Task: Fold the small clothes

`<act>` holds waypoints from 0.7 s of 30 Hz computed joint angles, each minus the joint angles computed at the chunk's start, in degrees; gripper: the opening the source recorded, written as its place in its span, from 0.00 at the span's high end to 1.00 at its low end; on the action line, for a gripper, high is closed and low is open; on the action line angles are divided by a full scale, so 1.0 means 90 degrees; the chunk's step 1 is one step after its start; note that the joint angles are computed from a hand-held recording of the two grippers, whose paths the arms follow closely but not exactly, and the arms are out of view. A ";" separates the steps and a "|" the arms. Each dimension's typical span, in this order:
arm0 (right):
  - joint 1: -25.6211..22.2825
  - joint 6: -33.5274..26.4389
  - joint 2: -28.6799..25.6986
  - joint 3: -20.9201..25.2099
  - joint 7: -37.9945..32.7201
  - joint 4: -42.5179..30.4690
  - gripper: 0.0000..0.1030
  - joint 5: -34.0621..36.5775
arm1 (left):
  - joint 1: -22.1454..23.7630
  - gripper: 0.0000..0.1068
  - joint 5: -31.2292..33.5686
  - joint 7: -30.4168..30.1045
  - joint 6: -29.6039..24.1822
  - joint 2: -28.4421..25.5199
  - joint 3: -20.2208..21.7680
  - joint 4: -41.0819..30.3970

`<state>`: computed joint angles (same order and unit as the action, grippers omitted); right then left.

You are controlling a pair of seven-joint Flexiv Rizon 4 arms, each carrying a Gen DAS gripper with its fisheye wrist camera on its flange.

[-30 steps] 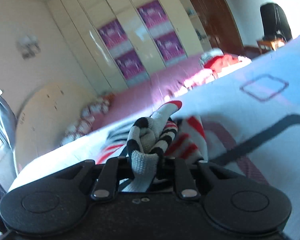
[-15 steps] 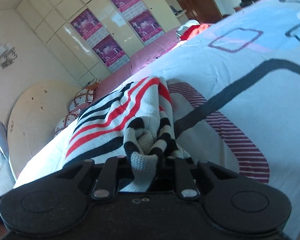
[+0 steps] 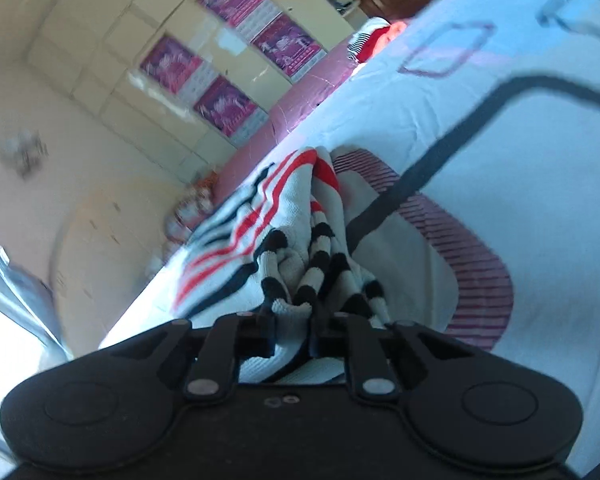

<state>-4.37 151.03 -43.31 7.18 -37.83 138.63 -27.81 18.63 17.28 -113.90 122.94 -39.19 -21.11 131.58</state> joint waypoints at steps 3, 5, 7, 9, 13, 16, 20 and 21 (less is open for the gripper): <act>-0.1030 0.0362 -0.0971 0.0322 0.1527 -0.0455 0.88 -0.1276 | 0.0030 0.24 0.0024 0.0088 -0.0140 0.0017 -0.0021 -0.0048; -0.1223 0.0943 -0.1312 0.0158 0.2079 -0.0613 0.84 -0.1890 | 0.0071 0.24 -0.0021 0.0067 -0.0159 0.0087 -0.0044 0.0000; -0.0921 0.1034 -0.0971 -0.0018 0.1557 -0.0330 0.78 -0.1391 | -0.0058 0.24 -0.0060 0.0072 0.0202 0.0185 0.0151 0.0106; -0.0385 0.1095 -0.0546 -0.0274 0.0743 -0.0056 0.78 -0.0657 | 0.0069 0.24 0.0140 -0.0079 0.0610 0.0149 0.0098 0.0104; 0.0524 0.0780 0.0084 -0.0649 -0.0856 -0.0041 0.82 0.0168 | -0.0076 0.30 0.0459 -0.0148 0.0816 0.0141 0.0097 -0.0224; 0.0952 0.0272 0.0314 -0.0767 -0.2000 -0.0201 0.86 0.0495 | -0.0224 0.32 0.0664 -0.0119 0.0655 0.0045 -0.0001 -0.0510; 0.1955 -0.1457 0.0545 -0.1250 -0.3569 -0.0358 1.00 0.1787 | -0.0914 0.32 0.0060 0.0528 -0.0518 0.0175 0.0318 -0.0647; 0.1884 -0.1566 0.0537 -0.1199 -0.3496 -0.0372 1.00 0.1784 | -0.0842 0.32 0.0080 0.0552 -0.0631 0.0077 0.0230 -0.0655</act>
<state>12.58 136.93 -38.47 -3.61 -69.29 135.28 -11.76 11.06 18.00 -108.93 117.26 -38.49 -19.04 125.69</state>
